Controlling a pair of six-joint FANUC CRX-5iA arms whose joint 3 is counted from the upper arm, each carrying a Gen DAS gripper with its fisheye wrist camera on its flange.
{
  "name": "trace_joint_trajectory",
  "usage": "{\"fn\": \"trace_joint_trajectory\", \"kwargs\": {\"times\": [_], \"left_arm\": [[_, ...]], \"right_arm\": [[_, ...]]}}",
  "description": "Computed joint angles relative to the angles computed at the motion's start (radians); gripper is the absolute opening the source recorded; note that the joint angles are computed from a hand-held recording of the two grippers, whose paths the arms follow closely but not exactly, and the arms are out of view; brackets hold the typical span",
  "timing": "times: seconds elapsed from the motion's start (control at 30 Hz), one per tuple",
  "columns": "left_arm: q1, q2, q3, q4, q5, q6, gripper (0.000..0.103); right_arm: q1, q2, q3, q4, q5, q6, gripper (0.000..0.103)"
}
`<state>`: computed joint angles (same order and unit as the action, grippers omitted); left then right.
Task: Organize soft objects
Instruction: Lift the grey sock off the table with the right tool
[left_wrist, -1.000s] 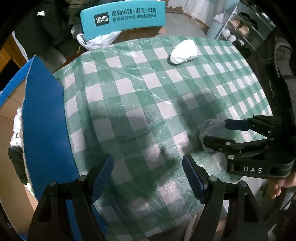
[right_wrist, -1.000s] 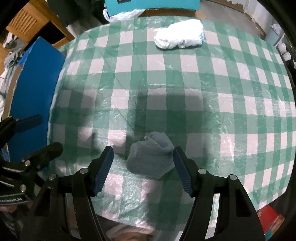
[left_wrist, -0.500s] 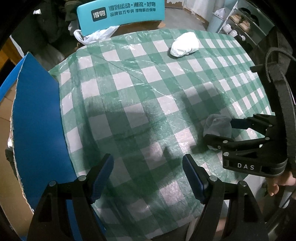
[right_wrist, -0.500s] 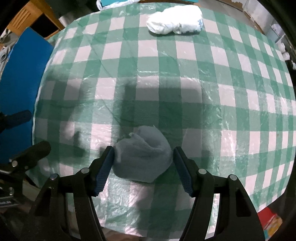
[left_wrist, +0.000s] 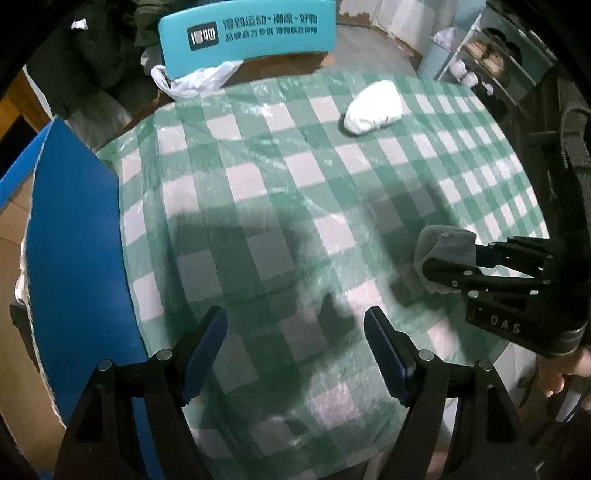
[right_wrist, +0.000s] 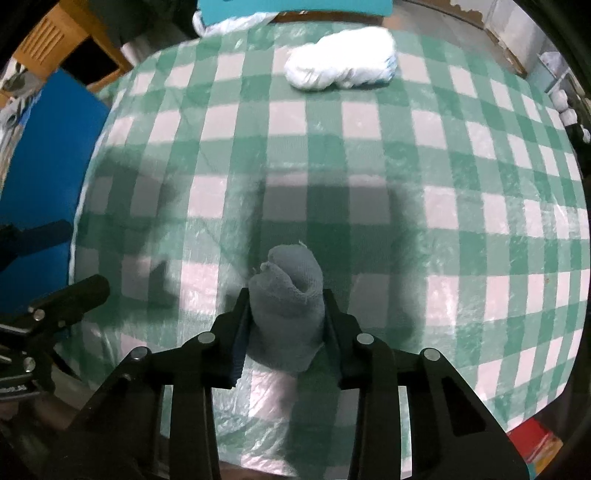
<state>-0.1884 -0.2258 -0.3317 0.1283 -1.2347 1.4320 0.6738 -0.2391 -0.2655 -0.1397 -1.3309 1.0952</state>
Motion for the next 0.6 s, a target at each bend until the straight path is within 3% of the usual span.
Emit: {"fn": "trace_joint_trajectory", "kwargs": {"times": [0.23,0.6], "left_arm": [[-0.026,0.04,0.041,0.006,0.047,0.023,0.078],[-0.068,0.136,0.162,-0.005,0.105,0.041,0.082]], "right_arm": [[-0.121,0.014,0.053,-0.015,-0.005,0.043,0.031],[-0.207,0.097,0.216,0.021,-0.058,0.14,0.03]]}}
